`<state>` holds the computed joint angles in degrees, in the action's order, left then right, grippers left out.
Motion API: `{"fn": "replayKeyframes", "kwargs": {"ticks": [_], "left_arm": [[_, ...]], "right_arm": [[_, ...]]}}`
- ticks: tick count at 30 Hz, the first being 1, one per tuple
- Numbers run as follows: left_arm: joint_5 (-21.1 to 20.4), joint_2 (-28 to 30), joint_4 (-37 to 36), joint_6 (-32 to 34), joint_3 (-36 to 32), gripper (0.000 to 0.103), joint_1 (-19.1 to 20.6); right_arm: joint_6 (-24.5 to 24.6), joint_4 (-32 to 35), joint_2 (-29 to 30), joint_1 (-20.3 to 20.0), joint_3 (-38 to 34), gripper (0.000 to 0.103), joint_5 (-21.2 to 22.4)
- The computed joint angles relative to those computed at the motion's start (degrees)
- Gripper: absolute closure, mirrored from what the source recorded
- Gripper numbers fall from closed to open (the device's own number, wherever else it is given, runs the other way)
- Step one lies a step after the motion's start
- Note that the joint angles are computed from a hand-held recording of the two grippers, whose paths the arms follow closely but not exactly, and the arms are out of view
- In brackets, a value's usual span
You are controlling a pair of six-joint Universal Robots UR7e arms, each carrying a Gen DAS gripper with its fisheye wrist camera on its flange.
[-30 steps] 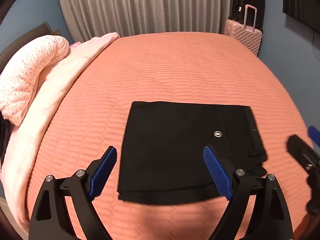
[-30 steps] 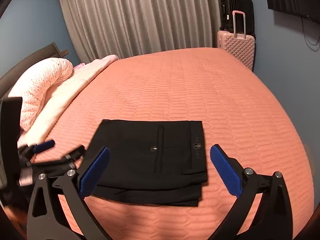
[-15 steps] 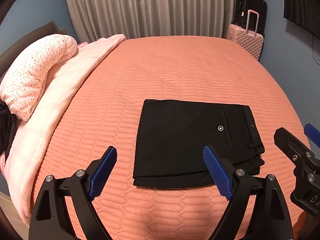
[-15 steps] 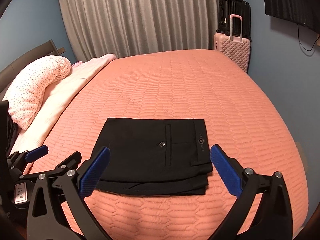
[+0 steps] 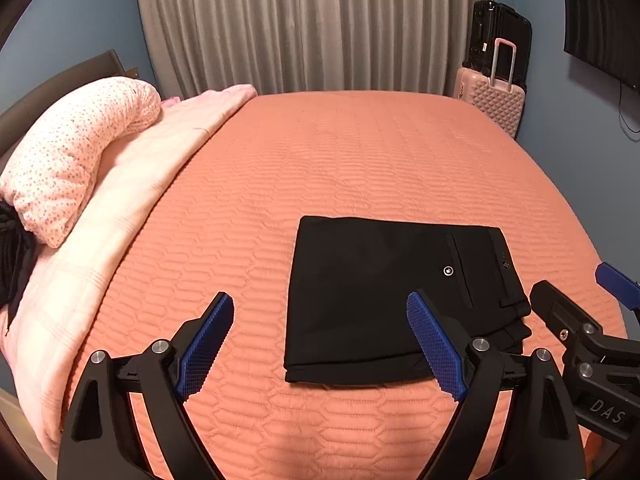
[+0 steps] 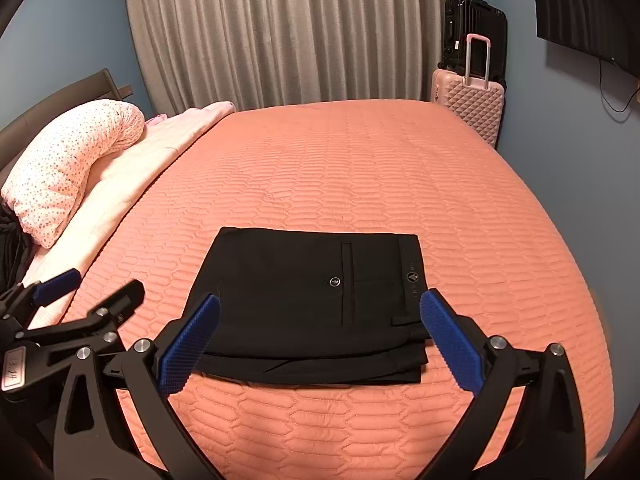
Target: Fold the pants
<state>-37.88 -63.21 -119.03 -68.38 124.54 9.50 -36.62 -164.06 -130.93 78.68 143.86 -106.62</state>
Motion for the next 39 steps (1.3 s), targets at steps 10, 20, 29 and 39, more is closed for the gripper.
{"fn": "replayKeyframes", "kwargs": {"ticks": [10,20,29,39], "left_arm": [[-1.63,0.0,-6.18,5.98,1.16,0.017,1.17],[-5.57,1.52,-10.18,6.89,2.09,0.017,1.91],[-4.13,4.78,-5.13,5.15,0.83,0.017,1.02],[-5.19,5.85,-7.82,6.26,1.42,0.017,1.41]], "right_arm": [[-0.35,-0.12,-0.75,0.18,0.61,0.005,-0.32],[-1.22,0.78,-2.97,-4.18,1.56,0.005,1.49],[-2.7,1.18,-3.51,-7.98,2.0,0.005,3.1],[-3.27,1.18,-3.58,-10.34,2.11,0.005,4.34]]}}
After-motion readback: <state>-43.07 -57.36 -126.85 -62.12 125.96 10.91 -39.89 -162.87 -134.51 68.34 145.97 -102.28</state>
